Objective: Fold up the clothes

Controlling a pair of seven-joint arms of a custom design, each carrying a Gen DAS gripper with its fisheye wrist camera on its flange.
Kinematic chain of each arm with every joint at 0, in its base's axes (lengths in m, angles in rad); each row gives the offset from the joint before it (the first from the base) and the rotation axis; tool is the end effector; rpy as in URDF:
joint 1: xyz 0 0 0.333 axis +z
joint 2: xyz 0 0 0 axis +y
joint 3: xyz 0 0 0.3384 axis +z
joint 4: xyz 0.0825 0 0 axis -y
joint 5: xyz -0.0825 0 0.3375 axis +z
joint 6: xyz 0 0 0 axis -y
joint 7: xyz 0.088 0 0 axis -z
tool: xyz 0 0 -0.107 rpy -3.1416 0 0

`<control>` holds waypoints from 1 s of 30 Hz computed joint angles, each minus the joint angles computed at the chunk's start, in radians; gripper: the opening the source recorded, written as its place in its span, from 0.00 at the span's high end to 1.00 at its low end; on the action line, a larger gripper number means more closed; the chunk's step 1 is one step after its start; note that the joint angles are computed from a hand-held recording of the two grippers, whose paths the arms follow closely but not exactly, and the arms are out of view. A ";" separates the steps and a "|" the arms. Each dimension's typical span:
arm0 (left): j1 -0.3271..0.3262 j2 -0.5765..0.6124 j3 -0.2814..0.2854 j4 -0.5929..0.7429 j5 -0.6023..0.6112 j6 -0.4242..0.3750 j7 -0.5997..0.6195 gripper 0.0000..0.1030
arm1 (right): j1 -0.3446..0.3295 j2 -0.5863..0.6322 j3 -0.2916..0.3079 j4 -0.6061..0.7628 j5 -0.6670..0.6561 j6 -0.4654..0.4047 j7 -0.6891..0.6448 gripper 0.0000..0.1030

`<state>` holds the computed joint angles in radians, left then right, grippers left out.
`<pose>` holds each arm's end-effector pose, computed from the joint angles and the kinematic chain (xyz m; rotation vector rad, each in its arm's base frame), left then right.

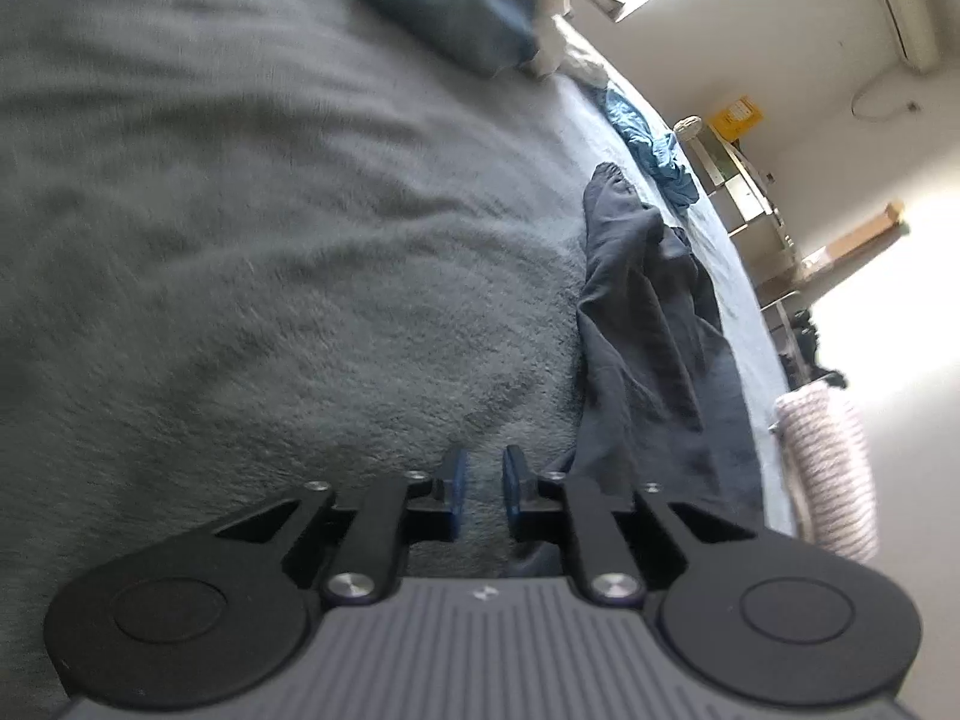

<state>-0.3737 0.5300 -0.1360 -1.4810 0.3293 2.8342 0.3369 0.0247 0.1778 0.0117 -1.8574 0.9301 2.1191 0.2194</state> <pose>0.6319 -0.3434 0.5070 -2.3989 1.4192 -1.2370 0.5829 0.0572 0.4913 -2.2038 0.7564 0.0333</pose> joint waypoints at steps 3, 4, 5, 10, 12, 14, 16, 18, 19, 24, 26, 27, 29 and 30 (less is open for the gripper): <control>-0.101 -0.058 0.113 -0.032 0.151 -0.027 -0.096 0.79 | -0.033 -0.023 -0.018 -0.012 0.031 -0.056 -0.008 0.86; -0.137 -0.083 0.149 -0.050 0.228 -0.031 -0.144 0.79 | -0.047 -0.039 -0.027 -0.024 0.059 -0.060 -0.026 0.86; -0.176 -0.109 0.186 -0.067 0.315 -0.034 -0.198 0.79 | -0.059 -0.057 -0.037 -0.039 0.094 -0.040 -0.044 0.86; -0.235 -0.137 0.182 -0.074 0.572 0.051 -0.243 0.79 | -0.080 -0.080 -0.069 -0.061 0.243 0.215 -0.109 0.86; -0.189 -0.101 0.083 -0.046 0.518 0.062 -0.120 0.79 | -0.081 -0.054 -0.071 -0.045 0.243 0.299 -0.087 0.85; -0.161 -0.054 -0.007 -0.002 0.427 0.002 0.038 0.79 | -0.089 -0.029 -0.067 -0.043 0.239 0.346 -0.092 0.85; -0.167 -0.020 -0.035 0.029 0.355 -0.076 0.120 0.79 | -0.088 -0.012 -0.068 -0.057 0.175 0.409 -0.053 0.86; -0.172 -0.009 -0.034 0.030 0.300 -0.121 0.140 0.79 | -0.078 -0.002 -0.075 -0.086 0.066 0.500 0.036 0.87; -0.174 -0.011 -0.026 0.019 0.285 -0.125 0.130 0.80 | -0.080 0.001 -0.077 -0.098 0.025 0.526 0.076 0.87; -0.187 -0.063 0.010 -0.038 0.300 -0.090 0.086 0.70 | -0.166 -0.035 -0.084 -0.085 0.074 0.425 0.146 0.85; -0.191 -0.062 0.007 -0.012 0.312 -0.110 0.106 0.69 | -0.185 -0.038 -0.081 -0.058 0.157 0.397 0.105 0.85; -0.189 -0.056 0.000 0.004 0.308 -0.117 0.119 0.68 | -0.190 -0.025 -0.078 -0.031 0.191 0.378 0.090 0.85; -0.192 -0.039 -0.006 0.041 0.300 -0.136 0.141 0.68 | -0.199 0.024 -0.067 0.045 0.241 0.329 0.080 0.85; -0.198 -0.030 -0.003 0.059 0.302 -0.149 0.146 0.68 | -0.205 0.048 -0.060 0.083 0.264 0.305 0.077 0.84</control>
<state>-0.5712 0.5004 -0.1389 -1.4218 0.6310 2.6847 0.4834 -0.1800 0.2262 -0.0481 -1.7741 1.1944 2.4241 0.2963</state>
